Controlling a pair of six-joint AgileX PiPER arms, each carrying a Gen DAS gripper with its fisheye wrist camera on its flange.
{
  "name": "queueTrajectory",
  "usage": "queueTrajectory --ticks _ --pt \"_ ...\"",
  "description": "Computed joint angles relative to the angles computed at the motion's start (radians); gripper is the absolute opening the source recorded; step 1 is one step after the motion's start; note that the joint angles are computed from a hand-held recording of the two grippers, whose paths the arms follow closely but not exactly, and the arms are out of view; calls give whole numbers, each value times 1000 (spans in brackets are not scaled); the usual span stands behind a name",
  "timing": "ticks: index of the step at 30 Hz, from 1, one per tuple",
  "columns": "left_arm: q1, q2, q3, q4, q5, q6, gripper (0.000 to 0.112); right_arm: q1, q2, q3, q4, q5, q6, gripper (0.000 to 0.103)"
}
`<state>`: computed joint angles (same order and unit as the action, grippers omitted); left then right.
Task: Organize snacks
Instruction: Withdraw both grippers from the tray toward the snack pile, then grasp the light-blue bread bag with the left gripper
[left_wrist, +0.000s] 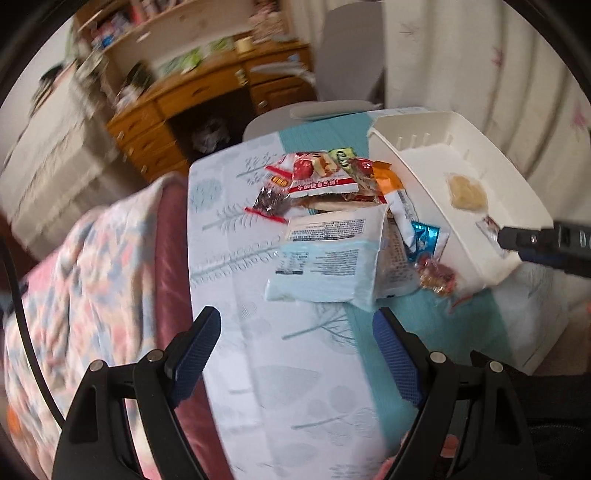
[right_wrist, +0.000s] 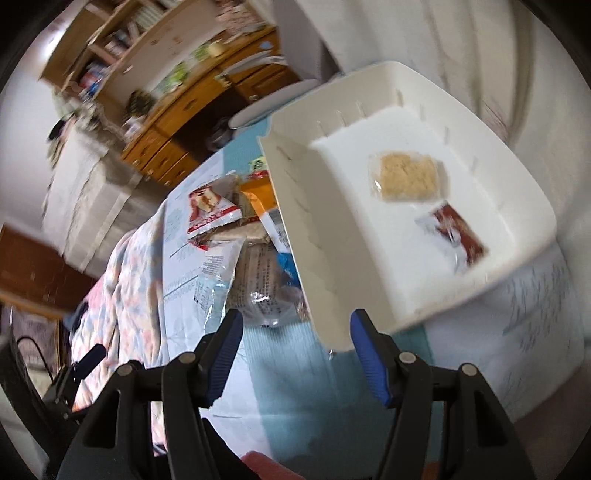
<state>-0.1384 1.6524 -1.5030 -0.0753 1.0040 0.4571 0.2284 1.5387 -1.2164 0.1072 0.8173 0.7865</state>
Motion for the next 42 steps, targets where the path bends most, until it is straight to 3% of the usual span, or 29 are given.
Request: queueTrajectory --ticks 9,14,17,21,28,32,38,42 --pt "88 7 142 -153 -201 482 83 135 10 23 -152 -12 541 61" --pt "74 36 224 -189 -387 641 83 155 21 53 -116 -54 634 61" --pt "56 72 236 -207 -441 702 83 159 37 67 -93 -77 651 62" --pt "19 106 274 -187 -543 721 83 150 69 104 -78 -140 681 79" --pt "-41 192 302 -88 -697 650 84 135 135 170 -90 -287 767 80" --pt "-63 241 285 -32 -729 591 84 121 158 205 -75 -367 794 80" --pt "-102 301 248 125 -763 413 84 109 200 199 -156 -412 893 80" --pt "-124 325 238 222 -787 309 84 105 231 166 -212 -389 947 80"
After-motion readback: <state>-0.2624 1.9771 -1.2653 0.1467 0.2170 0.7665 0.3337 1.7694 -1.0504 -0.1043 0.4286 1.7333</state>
